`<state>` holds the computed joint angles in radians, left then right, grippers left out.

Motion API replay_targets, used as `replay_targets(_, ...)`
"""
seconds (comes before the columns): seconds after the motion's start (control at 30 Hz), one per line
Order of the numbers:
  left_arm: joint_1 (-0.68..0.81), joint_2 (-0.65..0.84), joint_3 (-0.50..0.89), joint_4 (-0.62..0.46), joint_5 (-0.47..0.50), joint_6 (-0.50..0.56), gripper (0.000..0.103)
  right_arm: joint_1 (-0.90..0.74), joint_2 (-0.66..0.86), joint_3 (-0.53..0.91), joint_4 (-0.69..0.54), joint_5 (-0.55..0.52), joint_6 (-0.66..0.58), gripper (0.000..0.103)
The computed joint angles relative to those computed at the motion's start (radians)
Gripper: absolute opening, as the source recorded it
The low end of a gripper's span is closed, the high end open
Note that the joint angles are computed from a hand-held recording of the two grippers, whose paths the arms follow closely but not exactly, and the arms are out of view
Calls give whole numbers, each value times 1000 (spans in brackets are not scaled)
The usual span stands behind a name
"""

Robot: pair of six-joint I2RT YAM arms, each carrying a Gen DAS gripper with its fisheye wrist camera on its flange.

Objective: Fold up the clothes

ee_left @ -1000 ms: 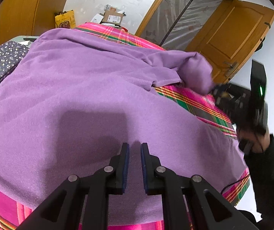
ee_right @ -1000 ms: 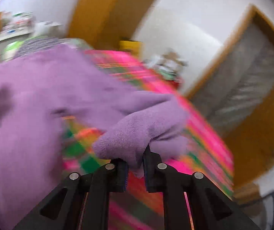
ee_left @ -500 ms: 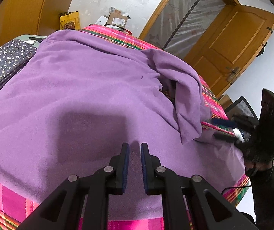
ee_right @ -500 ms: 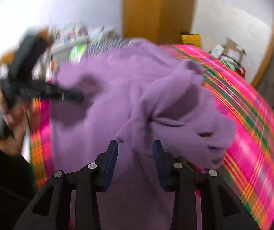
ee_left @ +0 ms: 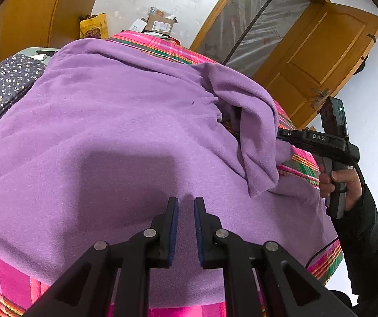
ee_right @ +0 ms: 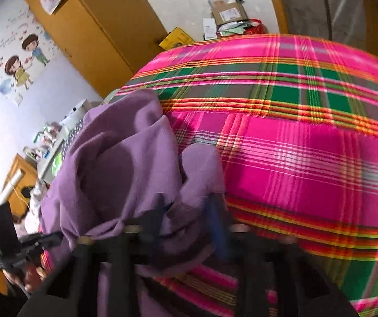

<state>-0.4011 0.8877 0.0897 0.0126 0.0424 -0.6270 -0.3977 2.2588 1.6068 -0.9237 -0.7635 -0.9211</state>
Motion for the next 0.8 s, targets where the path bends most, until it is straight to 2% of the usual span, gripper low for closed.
replay_targets(0.17,7,46,13,29,5,6,12,-116,-37,19,-4,-108,24,9)
replay_targets(0.3,-5,98,24,68,10,10,11,-254,-52,104,41,-175,148,9)
replay_targets(0.5,-47,177,46,121,1,2,11,-417,-51,151,221,-112,413,11)
replay_targets(0.6,-80,173,56,108,-20,-6,11,-427,1,201,181,0,400,15)
replay_targets(0.67,-94,153,62,82,-34,-10,12,-437,5,183,177,23,355,17)
replay_targets(0.77,-110,129,75,44,-53,-12,11,-452,-39,98,238,-5,297,24)
replay_targets(0.8,-115,128,81,36,-58,-12,11,-453,-65,58,272,-26,285,30)
